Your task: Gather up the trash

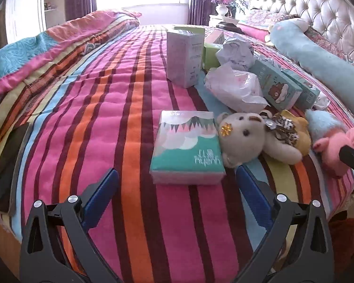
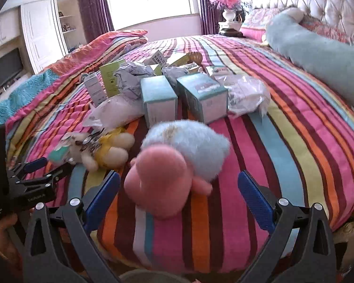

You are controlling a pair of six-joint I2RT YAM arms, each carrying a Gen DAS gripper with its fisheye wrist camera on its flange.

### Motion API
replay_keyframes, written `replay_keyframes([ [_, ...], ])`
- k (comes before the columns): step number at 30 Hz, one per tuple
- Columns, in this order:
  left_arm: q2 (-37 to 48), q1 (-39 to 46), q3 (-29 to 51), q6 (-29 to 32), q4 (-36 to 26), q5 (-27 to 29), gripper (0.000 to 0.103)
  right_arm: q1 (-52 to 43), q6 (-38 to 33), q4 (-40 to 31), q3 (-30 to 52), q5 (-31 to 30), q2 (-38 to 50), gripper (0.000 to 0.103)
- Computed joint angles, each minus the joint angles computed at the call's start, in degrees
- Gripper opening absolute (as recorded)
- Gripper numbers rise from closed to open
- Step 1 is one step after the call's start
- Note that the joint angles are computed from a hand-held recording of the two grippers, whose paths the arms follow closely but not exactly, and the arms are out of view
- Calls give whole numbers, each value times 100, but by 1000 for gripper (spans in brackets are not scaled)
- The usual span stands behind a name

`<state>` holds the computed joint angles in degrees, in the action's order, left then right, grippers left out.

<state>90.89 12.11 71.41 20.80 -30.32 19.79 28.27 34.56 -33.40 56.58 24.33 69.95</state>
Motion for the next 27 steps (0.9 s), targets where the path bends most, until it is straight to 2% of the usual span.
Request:
replay_keyframes([
  [4,304,-17,274,19,-51,62,97,-87,-106,-118,273,57,396,95],
  [9,609,-13,661,237,-300,82,97,-350,-522,50,413,-336,712,95],
  [15,829,21,975,358,-480,151,97,-375,-672,51,564,-586,998,93],
  [17,816,95,964,455,-514,251,91,-496,-688,207,388,-961,820,76],
  [20,782,242,967,627,-508,253,56,-586,-665,211,302,-1278,652,70],
  [23,911,375,1188,720,-725,394,53,-587,-583,230,197,-1392,499,64],
  [27,675,293,904,872,-421,265,53,-639,-467,279,91,-1541,279,63],
])
